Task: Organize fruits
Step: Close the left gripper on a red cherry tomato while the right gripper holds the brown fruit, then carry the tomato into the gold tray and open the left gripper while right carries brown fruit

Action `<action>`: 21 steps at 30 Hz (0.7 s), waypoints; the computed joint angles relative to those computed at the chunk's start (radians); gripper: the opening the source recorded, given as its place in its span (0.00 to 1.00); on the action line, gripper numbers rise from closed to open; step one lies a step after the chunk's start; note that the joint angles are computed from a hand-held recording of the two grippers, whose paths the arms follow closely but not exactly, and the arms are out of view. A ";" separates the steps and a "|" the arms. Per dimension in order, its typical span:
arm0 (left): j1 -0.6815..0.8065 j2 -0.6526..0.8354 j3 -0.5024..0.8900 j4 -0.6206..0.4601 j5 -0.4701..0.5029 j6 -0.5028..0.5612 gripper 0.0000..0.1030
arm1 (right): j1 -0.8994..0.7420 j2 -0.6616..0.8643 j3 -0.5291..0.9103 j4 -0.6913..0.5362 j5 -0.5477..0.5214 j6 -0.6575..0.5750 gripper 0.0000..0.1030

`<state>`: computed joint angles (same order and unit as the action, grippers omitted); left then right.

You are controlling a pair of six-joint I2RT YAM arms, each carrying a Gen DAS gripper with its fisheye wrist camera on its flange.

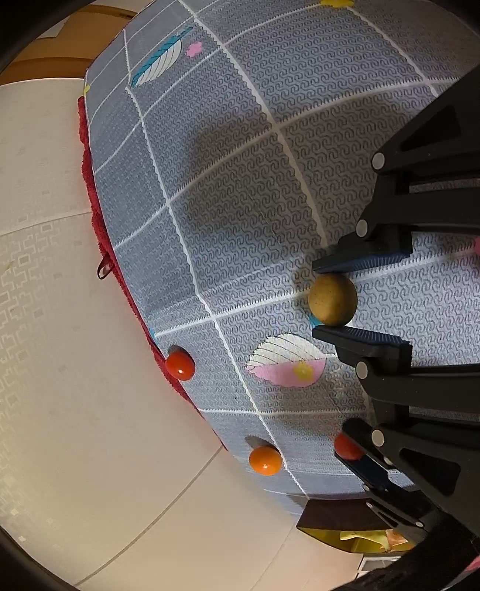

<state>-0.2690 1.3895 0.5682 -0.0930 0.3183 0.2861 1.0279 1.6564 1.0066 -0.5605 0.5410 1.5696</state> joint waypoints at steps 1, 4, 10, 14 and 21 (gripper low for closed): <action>0.019 -0.025 -0.008 -0.012 0.020 -0.002 0.27 | 0.001 0.002 0.002 0.000 0.003 -0.003 0.28; 0.071 -0.089 -0.025 -0.056 0.072 0.015 0.27 | 0.009 0.009 0.013 -0.001 0.013 -0.010 0.28; 0.186 -0.228 -0.052 -0.162 0.152 0.101 0.27 | 0.030 0.029 0.046 0.003 0.042 -0.041 0.28; 0.311 -0.293 -0.036 -0.262 0.244 0.174 0.27 | 0.051 0.037 0.067 0.012 0.064 -0.059 0.28; 0.590 -0.291 0.064 -0.489 0.413 0.393 0.27 | 0.075 0.074 0.120 0.021 0.085 -0.085 0.28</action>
<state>0.3212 1.0985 0.6319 -0.5816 0.7310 0.6791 1.1033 1.7307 1.1263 -0.5396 0.6261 1.4848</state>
